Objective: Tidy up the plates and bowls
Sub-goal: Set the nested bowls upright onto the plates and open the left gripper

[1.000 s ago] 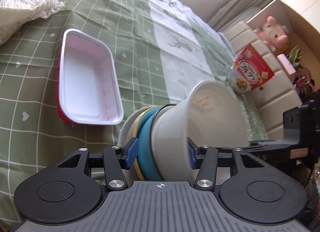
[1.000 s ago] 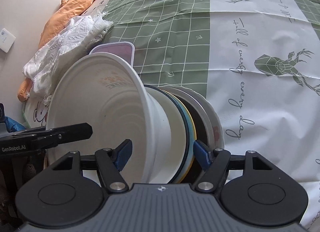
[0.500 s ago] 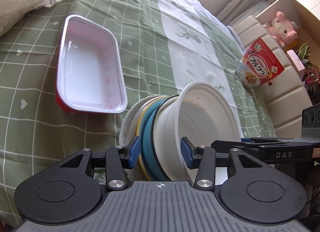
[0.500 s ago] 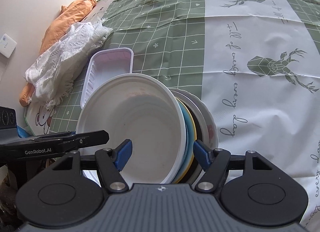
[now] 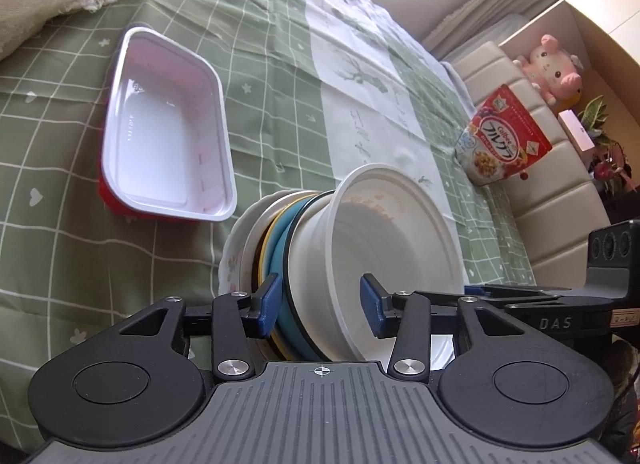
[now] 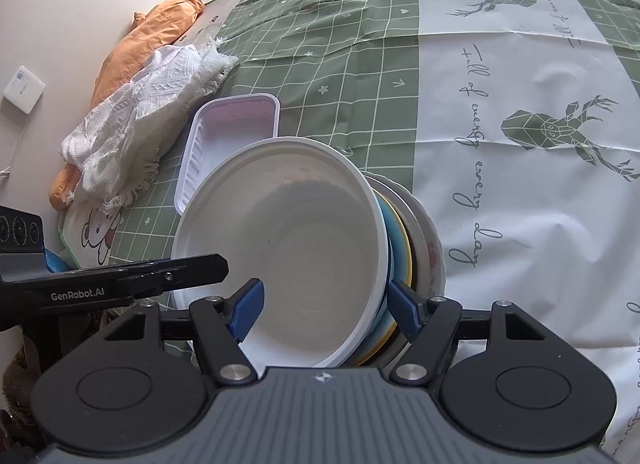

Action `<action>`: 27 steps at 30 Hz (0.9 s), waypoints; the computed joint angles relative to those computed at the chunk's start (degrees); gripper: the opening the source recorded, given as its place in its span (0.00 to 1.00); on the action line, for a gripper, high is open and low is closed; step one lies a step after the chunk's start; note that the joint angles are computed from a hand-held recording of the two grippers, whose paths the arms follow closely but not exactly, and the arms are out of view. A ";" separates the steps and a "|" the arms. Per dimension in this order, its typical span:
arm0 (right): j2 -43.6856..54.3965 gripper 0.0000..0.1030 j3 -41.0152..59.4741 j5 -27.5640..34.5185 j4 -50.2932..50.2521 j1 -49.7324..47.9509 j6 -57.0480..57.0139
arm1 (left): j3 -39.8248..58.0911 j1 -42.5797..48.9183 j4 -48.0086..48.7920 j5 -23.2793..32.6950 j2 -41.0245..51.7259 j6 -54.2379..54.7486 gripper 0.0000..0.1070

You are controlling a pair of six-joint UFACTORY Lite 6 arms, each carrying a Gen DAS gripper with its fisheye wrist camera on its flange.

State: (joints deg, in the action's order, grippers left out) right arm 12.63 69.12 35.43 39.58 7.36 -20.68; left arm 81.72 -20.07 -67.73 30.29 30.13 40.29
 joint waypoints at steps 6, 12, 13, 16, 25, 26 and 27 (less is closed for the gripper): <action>-2.92 0.68 -3.02 -0.07 3.28 -0.75 -3.79 | -2.18 0.80 -2.90 0.32 -1.56 1.28 0.30; -6.22 0.67 -6.87 -4.48 0.48 0.14 -1.46 | -5.04 -1.79 -0.87 -5.29 -4.22 -1.57 0.24; -6.91 0.67 -7.54 -5.57 -0.83 0.57 -0.39 | -5.47 -2.34 -0.34 -6.40 -4.62 -2.26 0.24; -8.64 0.61 -9.39 -8.35 -4.03 1.55 2.29 | -6.40 -3.81 2.30 -9.44 -5.55 -5.22 0.24; -10.09 0.49 -11.75 -7.33 2.58 2.05 -3.79 | -6.45 -5.41 9.24 -11.07 -5.26 -13.20 0.24; -10.15 0.49 -11.82 -6.85 3.27 1.81 -4.34 | -6.30 -5.49 9.99 -11.15 -5.22 -14.02 0.24; -10.25 0.49 -11.99 -6.31 4.13 1.44 -5.17 | -6.27 -5.41 9.84 -11.06 -5.18 -14.07 0.24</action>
State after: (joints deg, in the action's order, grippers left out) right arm 2.38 57.13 29.11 43.71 8.80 -25.85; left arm 75.45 -25.48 -57.89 19.23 24.95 26.21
